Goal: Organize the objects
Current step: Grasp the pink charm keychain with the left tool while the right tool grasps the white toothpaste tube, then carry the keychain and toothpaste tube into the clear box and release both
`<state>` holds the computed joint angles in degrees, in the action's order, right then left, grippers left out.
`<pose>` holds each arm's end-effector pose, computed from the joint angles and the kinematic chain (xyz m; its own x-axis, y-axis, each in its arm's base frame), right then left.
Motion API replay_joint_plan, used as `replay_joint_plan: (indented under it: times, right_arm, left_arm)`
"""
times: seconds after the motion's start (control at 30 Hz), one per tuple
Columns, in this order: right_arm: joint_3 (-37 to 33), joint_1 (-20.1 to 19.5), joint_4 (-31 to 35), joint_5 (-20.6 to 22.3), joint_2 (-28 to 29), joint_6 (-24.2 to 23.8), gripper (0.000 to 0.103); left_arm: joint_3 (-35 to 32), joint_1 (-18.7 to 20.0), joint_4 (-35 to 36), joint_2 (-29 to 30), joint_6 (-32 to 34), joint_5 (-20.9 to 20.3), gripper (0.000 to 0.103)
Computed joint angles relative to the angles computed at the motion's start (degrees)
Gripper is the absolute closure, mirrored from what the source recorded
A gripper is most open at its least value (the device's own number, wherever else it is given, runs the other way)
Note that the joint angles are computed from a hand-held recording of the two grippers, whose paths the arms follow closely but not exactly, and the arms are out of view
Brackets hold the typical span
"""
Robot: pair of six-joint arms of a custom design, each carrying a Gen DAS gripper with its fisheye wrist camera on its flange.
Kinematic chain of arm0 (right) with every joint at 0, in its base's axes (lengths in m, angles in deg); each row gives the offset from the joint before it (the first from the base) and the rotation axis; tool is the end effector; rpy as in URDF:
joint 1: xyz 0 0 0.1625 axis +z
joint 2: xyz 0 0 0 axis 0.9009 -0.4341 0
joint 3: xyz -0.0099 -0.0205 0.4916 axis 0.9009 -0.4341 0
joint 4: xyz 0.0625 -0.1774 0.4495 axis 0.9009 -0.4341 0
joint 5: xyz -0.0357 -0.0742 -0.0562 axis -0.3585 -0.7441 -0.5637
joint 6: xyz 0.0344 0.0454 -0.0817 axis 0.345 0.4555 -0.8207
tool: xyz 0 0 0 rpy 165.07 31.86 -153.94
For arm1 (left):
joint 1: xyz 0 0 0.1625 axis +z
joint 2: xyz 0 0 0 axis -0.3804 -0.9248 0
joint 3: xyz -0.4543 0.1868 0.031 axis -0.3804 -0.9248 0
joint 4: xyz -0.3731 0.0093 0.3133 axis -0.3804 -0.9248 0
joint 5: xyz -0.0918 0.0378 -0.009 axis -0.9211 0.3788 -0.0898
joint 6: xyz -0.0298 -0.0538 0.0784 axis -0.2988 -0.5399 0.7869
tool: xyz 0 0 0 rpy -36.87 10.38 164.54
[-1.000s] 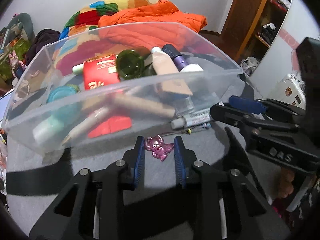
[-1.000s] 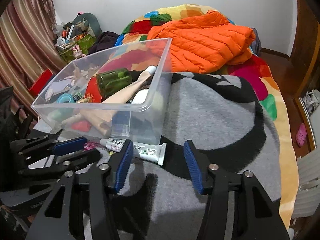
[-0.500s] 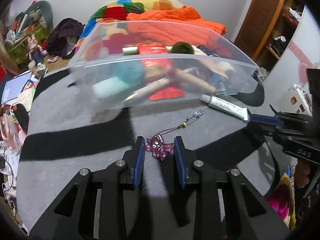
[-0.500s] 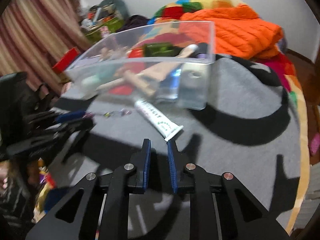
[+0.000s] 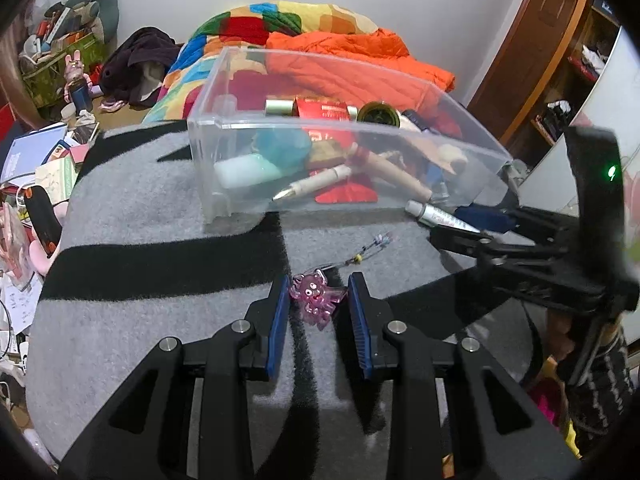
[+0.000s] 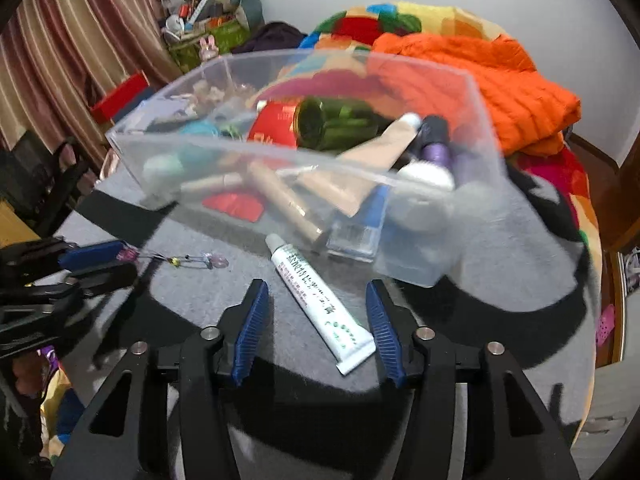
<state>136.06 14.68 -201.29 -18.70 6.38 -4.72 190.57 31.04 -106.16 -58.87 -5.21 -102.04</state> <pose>0.0380 -0.3917 0.1641 -0.5859 -0.6691 0.4573 -0.7585 0.6514 -0.0188 -0.2433 -0.2370 0.0139 -0.8362 -0.0820 -0.5423 0.2599 0.8115 -0.5234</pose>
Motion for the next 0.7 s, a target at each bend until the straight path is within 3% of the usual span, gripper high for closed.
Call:
replay_joint_plan:
  times: [0.13,0.23,0.33,0.5,0.7]
  right_arm:
    - [0.8,-0.4,3.4,1.3,-2.7,-1.0,0.088]
    - [2.3,-0.8,1.9,1.9,-4.1,-2.4,0.088]
    - [2.8,-1.4,6.0,4.4,-7.7,-2.1,0.088]
    - [2.8,-0.6,11.1,8.7,-12.8,-0.1,0.088]
    - [2.5,1.0,12.3,13.3,-16.6,2.6,0.088]
  left_arm:
    - [-0.3,-1.0,1.8,-1.5,-0.3,1.6,0.073]
    - [-0.5,-1.9,2.5,-3.0,0.1,3.1,0.073]
    - [-1.2,-2.6,4.5,-4.3,0.2,4.8,0.073]
    - [-2.4,-3.3,7.2,-6.0,1.0,7.6,0.073]
    - [-4.3,-3.1,10.0,-7.2,2.3,11.2,0.073]
